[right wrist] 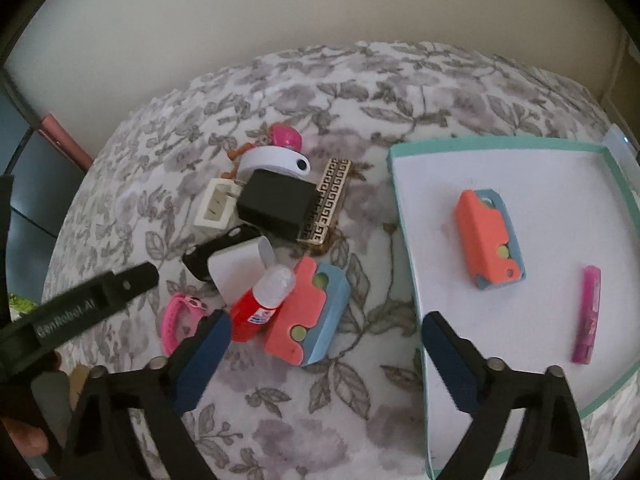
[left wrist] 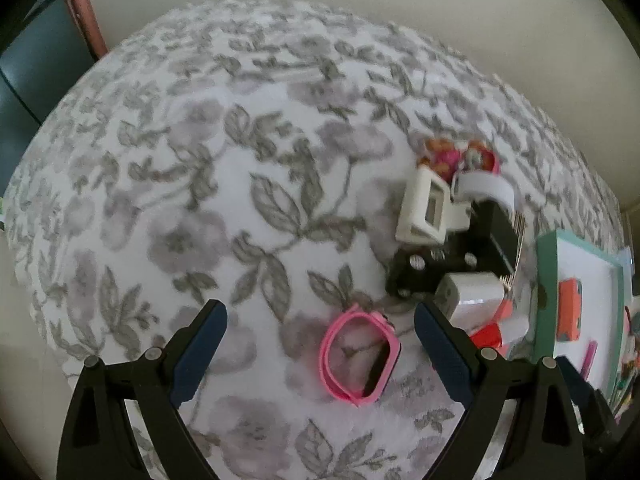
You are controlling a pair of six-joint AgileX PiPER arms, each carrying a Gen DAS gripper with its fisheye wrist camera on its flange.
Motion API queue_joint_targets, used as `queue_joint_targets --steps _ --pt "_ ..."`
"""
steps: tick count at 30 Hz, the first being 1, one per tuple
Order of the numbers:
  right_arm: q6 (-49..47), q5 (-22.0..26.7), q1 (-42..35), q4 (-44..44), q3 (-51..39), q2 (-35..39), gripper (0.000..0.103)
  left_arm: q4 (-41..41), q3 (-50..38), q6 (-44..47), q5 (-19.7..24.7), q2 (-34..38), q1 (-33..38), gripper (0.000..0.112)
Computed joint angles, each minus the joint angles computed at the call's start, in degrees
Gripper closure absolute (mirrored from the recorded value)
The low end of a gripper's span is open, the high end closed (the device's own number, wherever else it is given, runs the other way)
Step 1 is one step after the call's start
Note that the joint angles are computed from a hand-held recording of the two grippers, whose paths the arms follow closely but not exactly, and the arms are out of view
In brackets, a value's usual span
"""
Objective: Organize rigid objects
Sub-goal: 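Move both tools back toward the pile of items, then grasp the pink watch band with the left gripper while the right gripper grasps the coral-blue case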
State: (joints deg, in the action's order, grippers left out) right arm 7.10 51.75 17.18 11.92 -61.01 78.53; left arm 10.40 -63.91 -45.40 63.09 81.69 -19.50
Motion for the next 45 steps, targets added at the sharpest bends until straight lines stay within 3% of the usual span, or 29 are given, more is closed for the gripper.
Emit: queue_joint_targets --steps 17,30,35,45 --pt "1.14 1.42 4.03 -3.61 -0.79 3.33 0.034 -4.81 1.25 4.25 -0.83 4.88 0.09 0.018" --pt "3.47 -0.82 7.11 -6.91 -1.54 6.27 0.034 -7.13 3.26 5.14 -3.37 4.83 1.28 0.037" --pt "3.79 -1.64 7.38 -7.59 -2.01 7.73 0.034 -8.43 1.38 7.87 -1.38 3.89 2.67 0.046" --pt "10.44 -2.78 11.83 -17.31 -4.31 11.83 0.034 -8.73 0.26 8.58 -1.04 4.35 2.34 0.049"
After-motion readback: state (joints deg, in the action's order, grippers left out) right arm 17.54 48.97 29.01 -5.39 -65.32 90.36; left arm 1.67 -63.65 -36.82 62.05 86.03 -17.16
